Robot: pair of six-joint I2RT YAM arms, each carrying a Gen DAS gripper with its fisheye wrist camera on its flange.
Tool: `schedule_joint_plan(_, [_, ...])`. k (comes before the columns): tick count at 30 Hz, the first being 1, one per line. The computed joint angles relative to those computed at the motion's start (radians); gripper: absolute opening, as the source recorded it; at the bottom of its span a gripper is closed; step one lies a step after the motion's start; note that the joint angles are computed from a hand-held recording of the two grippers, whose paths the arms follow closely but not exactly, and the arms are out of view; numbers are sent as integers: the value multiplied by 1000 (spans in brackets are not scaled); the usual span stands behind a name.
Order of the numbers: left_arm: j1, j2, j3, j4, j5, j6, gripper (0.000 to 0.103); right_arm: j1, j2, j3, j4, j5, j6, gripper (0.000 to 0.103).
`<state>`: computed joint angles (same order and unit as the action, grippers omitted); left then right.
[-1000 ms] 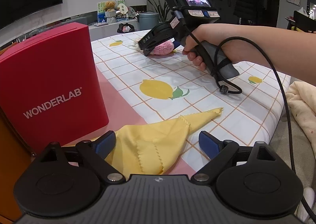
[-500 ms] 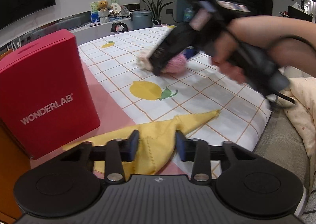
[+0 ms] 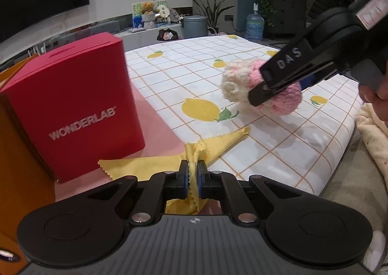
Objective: Organize soft objects
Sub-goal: 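Lift and carry the fruit and yellow cloth with both tools over the orange box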
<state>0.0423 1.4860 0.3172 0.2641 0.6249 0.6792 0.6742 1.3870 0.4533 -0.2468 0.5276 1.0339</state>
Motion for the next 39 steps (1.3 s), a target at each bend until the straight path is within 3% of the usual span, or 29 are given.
schedule_joint_plan(5, [53, -46, 8, -99, 24, 37, 7, 2, -53, -17, -18, 10, 34, 45])
schedule_joint_plan(14, [111, -133, 5, -248, 165, 183, 6, -22, -152, -61, -30, 27, 52, 45])
schedule_joint_plan(22, [8, -210, -1, -223, 49, 112, 6, -113, -289, -134, -34, 2, 10, 45])
schedule_joint_plan(27, [-36, -265, 38, -263, 17, 40, 6, -114, -340, -149, -54, -1, 20, 45])
schedule_joint_plan(31, [-78, -305, 120, -368, 11, -43, 6, -117, -316, -132, -56, -3, -4, 45])
schedule_joint_plan(36, [-109, -338, 227, -422, 38, -155, 6, -154, -302, -88, -62, -21, -52, 44])
schedule_joint_plan(39, [-96, -309, 310, -426, 31, -188, 6, -148, -236, 7, -137, 32, -93, 44])
